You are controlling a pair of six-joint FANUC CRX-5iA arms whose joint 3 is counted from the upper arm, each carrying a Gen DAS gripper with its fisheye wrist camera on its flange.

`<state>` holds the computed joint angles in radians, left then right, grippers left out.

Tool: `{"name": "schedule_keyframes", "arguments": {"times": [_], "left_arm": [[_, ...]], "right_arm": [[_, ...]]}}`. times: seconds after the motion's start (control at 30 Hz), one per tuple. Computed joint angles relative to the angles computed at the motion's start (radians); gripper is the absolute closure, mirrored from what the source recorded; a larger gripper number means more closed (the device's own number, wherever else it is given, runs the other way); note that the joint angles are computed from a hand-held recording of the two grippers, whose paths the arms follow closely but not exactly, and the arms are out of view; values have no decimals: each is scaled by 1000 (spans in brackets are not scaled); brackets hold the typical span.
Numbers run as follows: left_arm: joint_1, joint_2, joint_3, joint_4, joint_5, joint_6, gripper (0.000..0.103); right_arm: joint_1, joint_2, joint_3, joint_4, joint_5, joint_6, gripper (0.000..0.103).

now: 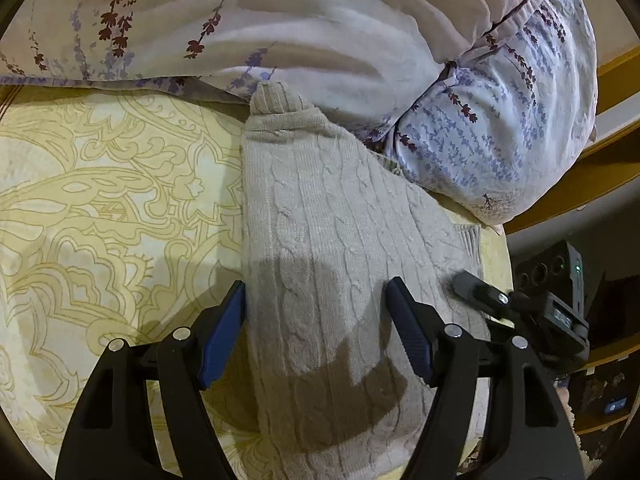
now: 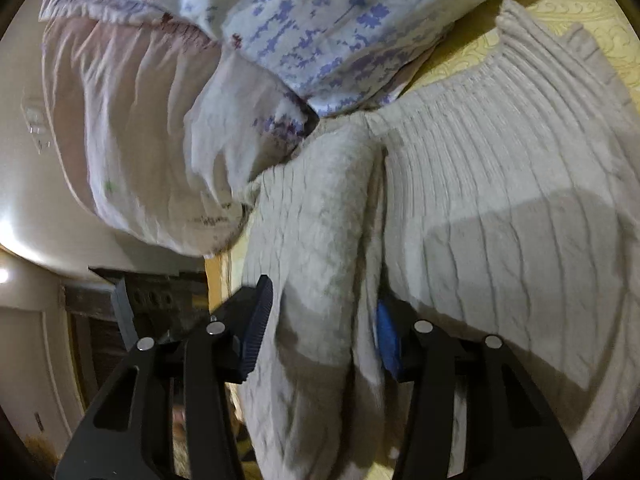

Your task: Fold small clothes

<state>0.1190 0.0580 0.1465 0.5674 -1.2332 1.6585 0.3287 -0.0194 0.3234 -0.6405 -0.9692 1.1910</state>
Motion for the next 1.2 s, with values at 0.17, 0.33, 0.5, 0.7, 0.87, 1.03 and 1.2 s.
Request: {"name": "schedule_keyframes", "arguments": {"times": [0.17,0.33,0.5,0.7,0.87,1.03,1.2], "left_arm": [[8,-8,-1,0,6,4,25],[43,-49,-50,53,31,-34,21],[41,-51,-62,89,26,-77,21],[13,-33,-47,99,-8,-121,21],[-19,-19,-28,92,-27,-137,21],[-48,-9,-8,79,-47,-137,21],[-65,-11,-17,87,-43,-152,21]], "right_arm": [[87,-37,-48,177,99,-52,87],[143,-106,-112,339,159,-110,88],[188,-172,-192,546,160,-229,88],[205,-225,-274,766,122,-363,88],[245,-237,-318,928,95,-408,88],[268,-236,-376,1046,99,-499,88],[290,-271,-432,1161,179,-548,88]]}}
